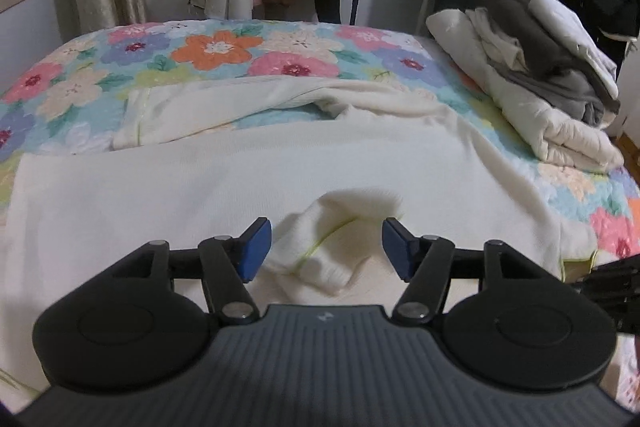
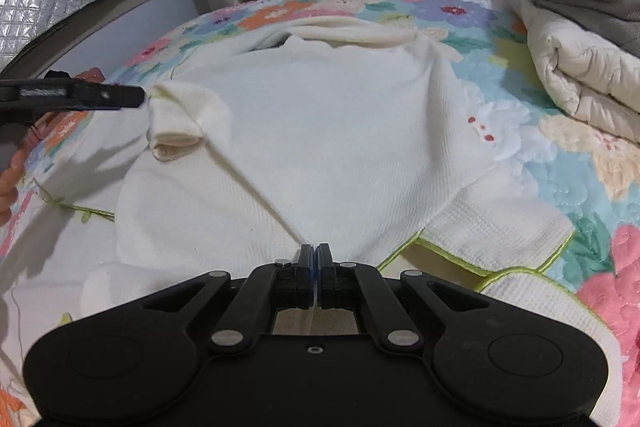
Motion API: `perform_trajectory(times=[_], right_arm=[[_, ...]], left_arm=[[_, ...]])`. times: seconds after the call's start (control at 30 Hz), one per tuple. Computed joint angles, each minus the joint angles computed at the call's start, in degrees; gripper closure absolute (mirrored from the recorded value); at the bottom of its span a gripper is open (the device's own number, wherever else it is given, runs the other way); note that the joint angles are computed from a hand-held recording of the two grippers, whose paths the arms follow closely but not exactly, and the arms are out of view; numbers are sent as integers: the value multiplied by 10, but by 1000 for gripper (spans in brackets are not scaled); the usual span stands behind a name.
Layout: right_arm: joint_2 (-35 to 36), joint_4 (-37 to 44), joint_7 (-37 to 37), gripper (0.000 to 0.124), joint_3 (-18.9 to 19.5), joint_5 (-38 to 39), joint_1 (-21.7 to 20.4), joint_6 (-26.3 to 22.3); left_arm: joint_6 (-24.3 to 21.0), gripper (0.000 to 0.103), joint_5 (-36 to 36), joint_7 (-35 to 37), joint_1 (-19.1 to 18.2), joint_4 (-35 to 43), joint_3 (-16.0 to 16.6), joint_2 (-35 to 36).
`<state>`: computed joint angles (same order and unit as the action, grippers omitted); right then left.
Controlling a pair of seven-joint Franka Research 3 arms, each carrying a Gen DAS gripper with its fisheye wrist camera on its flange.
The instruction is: Fold clothes
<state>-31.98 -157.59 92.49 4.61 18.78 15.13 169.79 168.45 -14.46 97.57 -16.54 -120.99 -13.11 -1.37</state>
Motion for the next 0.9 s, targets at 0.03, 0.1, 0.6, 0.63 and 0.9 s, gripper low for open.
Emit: perform_trajectory(times=[0.03,0.1,0.6,0.63,0.9], right_arm=[[1,1,-1,122,-4,3,4,-2],[3,2,-13,122,-22,16,21,1],[139,141,-318,85,-274,262,291,-4],[156,157,-334,85,-274,273,292,-8],[187,173,-359,121,-192,275,236,68]], left_arm=[[-15,42,-19,33,-2,0,1,-4],[-38,40,-47,90,-6,0,4,-9],[-80,77,374,-116,1,135,-10,135],[-56,82,331,-96,17,135,-21,139],[-10,82,-39,62,150,194,-152,197]])
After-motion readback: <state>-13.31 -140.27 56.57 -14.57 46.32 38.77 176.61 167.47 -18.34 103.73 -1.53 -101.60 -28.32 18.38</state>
